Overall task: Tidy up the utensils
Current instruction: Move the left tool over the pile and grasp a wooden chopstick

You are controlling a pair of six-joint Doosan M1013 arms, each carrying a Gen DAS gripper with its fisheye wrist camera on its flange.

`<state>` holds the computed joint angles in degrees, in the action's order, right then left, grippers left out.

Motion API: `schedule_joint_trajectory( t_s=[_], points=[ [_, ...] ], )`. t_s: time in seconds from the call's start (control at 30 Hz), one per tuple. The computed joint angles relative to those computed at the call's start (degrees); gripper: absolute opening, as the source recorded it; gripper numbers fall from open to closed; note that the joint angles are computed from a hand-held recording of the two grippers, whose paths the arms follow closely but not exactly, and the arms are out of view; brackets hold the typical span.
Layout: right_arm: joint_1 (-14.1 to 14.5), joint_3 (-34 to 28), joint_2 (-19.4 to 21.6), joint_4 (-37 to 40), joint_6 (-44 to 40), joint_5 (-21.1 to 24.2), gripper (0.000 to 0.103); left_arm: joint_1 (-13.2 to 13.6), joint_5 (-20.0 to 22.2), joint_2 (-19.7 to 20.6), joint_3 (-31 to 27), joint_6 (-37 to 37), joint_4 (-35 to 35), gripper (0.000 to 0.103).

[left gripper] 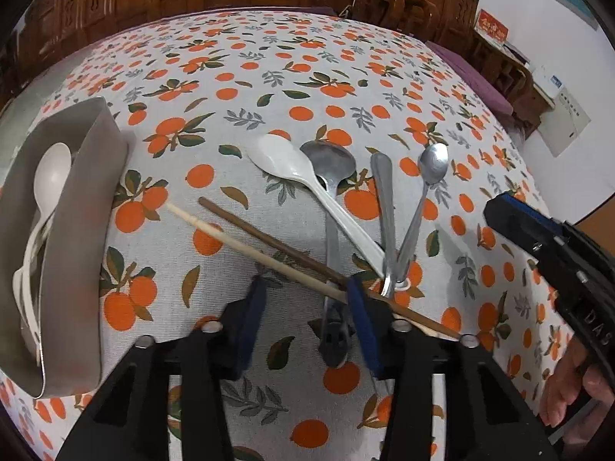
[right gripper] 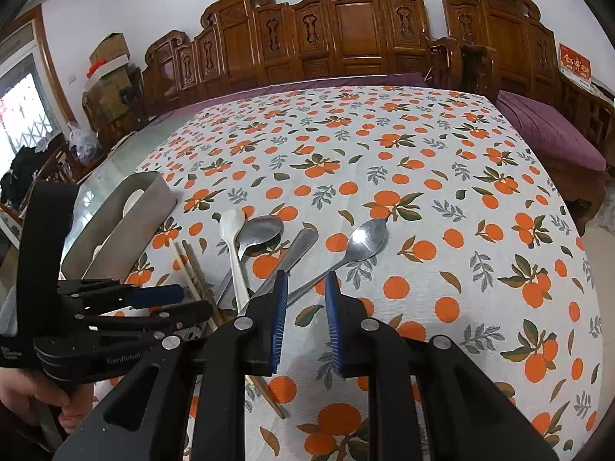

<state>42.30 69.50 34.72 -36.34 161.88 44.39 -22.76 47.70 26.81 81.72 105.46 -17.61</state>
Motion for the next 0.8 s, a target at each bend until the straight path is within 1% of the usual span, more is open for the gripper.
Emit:
schedule_joint_trajectory(
  t_s=[0.03, 0.13, 0.2, 0.43, 0.47, 0.53, 0.7, 0.73, 0.8],
  points=[
    [0.1, -0.1, 0.1, 0.0, -0.1, 0.1, 0.022, 0.1, 0.6, 0.1, -0.2, 0.5, -0.9, 0.03],
    [0.1, -0.2, 0.1, 0.0, -0.1, 0.2, 0.022, 0.2, 1.2, 0.0, -0.2, 1.7, -2.2, 0.017],
    [0.1, -0.2, 0.1, 0.1, 0.0, 0.2, 0.022, 0.3, 1.2, -0.1, 0.0, 2.3, -2.8, 0.015],
    [0.1, -0.6, 0.5, 1.5, -2.3, -0.3, 0.022, 1.4, 2.5, 0.2, -0.4, 2.2, -3.8, 0.015],
    [0.1, -0.7, 0.5, 1.6, -2.6, -0.2, 0.022, 1.4, 2.6, 0.3, -0.7, 1.5, -3.3, 0.017],
    [0.2, -1.0, 0.7, 1.8, -3.0, 0.1, 0.022, 1.4, 3.6, 1.0, -1.8, -1.1, -2.0, 0.029],
    [0.2, -1.3, 0.8, 1.9, -2.9, 0.3, 0.022, 1.3, 3.8, 1.4, -2.4, -1.8, -1.5, 0.029],
    [0.2, -1.3, 0.8, 1.9, -2.9, 0.3, 0.022, 1.3, 3.6, 1.4, -2.4, -2.0, -1.8, 0.024],
    [0.2, -1.3, 0.9, 2.0, -3.3, 0.3, 0.022, 1.6, 4.3, 1.6, -2.6, -1.5, -3.6, 0.018]
  ],
)
